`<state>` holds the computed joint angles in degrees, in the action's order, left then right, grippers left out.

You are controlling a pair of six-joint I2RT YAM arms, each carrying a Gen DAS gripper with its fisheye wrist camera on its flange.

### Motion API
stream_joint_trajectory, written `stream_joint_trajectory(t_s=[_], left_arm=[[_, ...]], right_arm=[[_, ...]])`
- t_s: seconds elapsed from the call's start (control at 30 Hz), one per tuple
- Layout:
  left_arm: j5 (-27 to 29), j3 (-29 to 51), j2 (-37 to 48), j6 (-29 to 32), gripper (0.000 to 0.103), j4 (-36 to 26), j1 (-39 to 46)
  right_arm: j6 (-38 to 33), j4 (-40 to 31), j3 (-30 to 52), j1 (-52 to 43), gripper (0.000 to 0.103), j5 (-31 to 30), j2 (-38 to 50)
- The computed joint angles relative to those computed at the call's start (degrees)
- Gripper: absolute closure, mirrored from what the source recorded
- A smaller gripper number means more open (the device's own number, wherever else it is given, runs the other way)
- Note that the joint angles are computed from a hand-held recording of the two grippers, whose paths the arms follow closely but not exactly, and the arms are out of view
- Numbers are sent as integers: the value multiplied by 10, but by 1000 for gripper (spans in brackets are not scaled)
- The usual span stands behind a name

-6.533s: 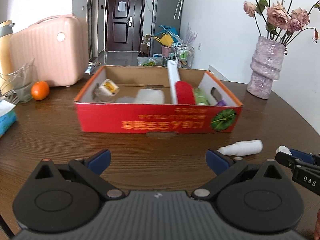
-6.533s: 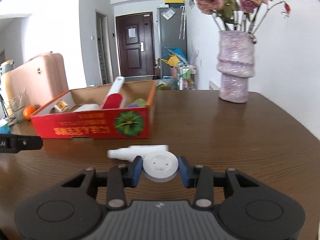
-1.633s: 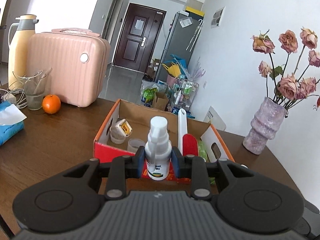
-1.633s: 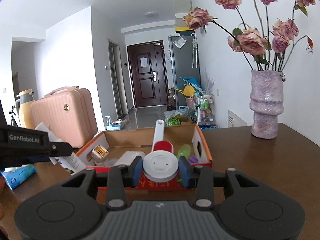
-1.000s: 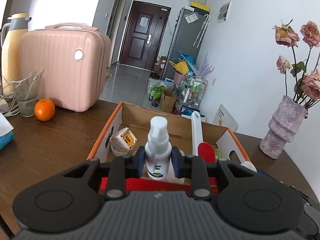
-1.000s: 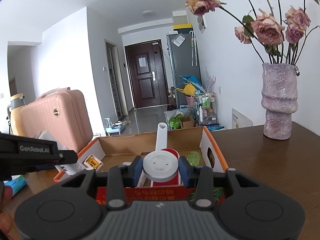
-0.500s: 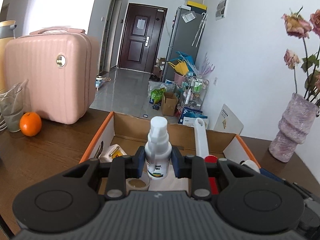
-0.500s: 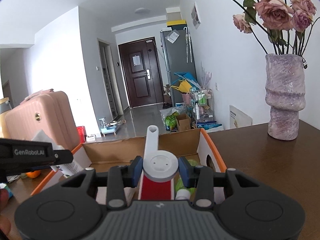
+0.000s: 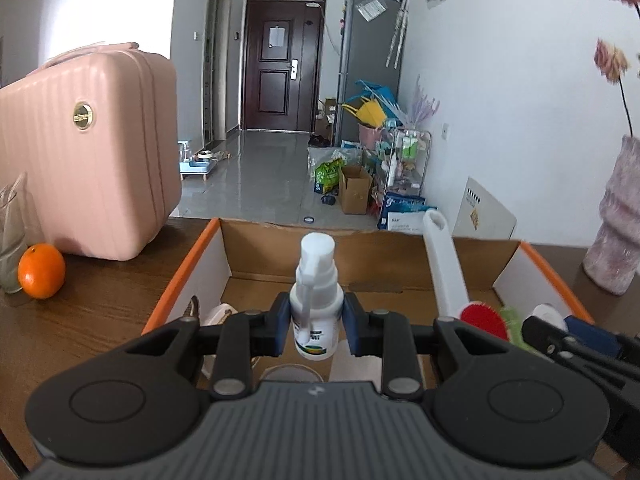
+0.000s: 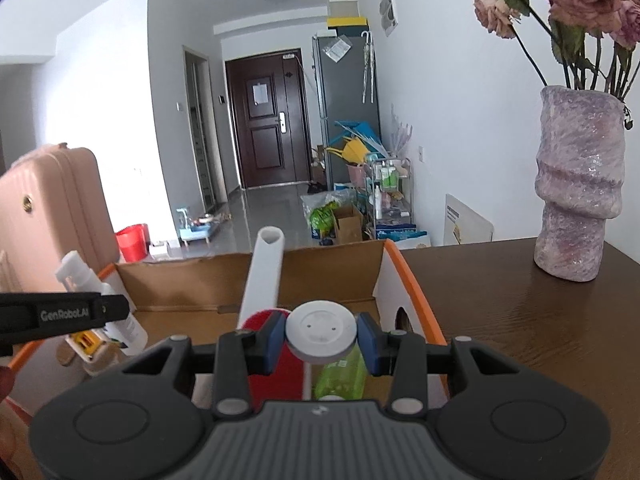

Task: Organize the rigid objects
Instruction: 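Lower the spray bottle into the box with the left tool while the right tool releases the cap inside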

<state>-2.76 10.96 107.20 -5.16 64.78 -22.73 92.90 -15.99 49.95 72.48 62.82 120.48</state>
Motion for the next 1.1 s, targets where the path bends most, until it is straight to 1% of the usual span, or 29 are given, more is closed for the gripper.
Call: stream_joint_trajectory(t_s=[0.07, 0.17, 0.37, 0.4, 0.47, 0.53, 0.57, 0.6, 0.63, 0.67, 0.73, 0.8, 1.0, 1.1], left_arm=[[-6, 11, 19, 6, 75, -3, -4], [1, 21, 28, 8, 75, -16, -1], [6, 15, 43, 21, 73, 4, -4], [8, 12, 41, 22, 69, 6, -2], [16, 3, 38, 24, 56, 23, 3], [7, -9, 29, 22, 27, 38, 2], [7, -17, 29, 23, 22, 55, 4], [8, -26, 28, 24, 16, 75, 7], [7, -34, 22, 24, 7, 86, 10], [9, -41, 15, 24, 2, 92, 14], [17, -56, 14, 20, 0, 126, 23], [31, -63, 1, 23, 0, 125, 32], [23, -70, -23, 19, 0, 108, 29], [23, -75, -23, 21, 0, 115, 32]], right_arm=[[-12, 16, -6, -5, 64, -11, 1], [-22, 36, -12, -9, 64, -23, 2], [-33, 46, -15, -6, 64, -29, 1], [-36, 49, -16, -5, 62, -30, -1], [-33, 46, -18, -1, 57, -25, -4], [-18, 30, -14, 5, 42, -17, -3], [-12, 24, -14, 6, 39, -13, -5], [-2, 16, -14, 10, 32, -8, -6], [7, 9, -13, 12, 24, -2, -7], [16, 2, -12, 14, 19, 3, -8], [29, -7, -12, 18, 6, 12, -8], [36, -10, -12, 22, 0, 20, -8], [50, -41, 1, 27, 0, 27, -5], [59, -56, 7, 29, 0, 29, -6]])
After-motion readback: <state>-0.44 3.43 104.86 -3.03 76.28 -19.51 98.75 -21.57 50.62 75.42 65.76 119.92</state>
